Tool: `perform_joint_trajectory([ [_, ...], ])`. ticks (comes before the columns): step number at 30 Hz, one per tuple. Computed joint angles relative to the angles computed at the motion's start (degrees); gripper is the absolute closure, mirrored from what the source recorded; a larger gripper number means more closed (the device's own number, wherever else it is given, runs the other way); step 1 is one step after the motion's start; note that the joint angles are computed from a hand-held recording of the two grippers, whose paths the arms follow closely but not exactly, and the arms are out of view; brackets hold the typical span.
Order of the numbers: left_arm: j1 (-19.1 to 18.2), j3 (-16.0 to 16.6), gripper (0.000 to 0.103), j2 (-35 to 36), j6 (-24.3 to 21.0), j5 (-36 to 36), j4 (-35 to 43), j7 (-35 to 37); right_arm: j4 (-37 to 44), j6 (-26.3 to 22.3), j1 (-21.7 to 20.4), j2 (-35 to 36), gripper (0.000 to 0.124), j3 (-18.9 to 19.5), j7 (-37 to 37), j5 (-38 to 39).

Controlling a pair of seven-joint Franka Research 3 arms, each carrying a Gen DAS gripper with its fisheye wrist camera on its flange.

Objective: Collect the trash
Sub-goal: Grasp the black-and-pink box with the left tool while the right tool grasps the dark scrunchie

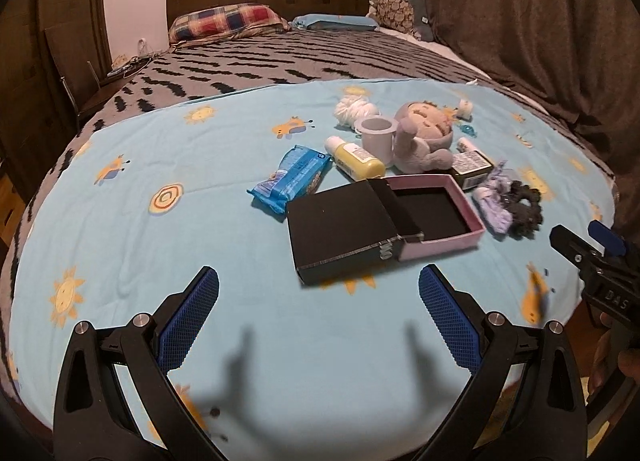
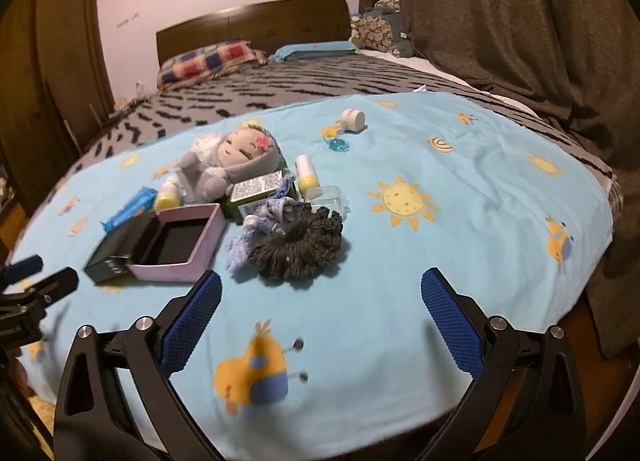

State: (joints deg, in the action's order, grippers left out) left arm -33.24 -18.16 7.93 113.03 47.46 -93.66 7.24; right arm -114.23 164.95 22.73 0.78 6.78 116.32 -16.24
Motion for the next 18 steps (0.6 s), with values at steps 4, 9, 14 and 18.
perform_joint_trajectory([
  [4,0.78,0.40,0.008,0.83,2.68,-1.02,0.16,1.28,2.03,0.38,-0.20,2.76,0.042,0.30,-7.24,10.56],
  [9,0.75,1.18,0.008,2.86,3.12,-1.72,2.11,3.37,4.49,-0.04,0.14,5.34,0.045,0.13,-12.19,16.83],
  [14,1.97,2.11,0.008,2.01,6.37,-2.33,0.84,0.79,6.85,-0.98,0.57,7.37,0.060,0.31,-17.96,21.75],
  [18,2.23,2.46,0.008,4.00,4.92,-2.94,3.61,2.68,8.90,-2.15,0.68,8.77,0.094,1.02,-23.95,25.73],
])
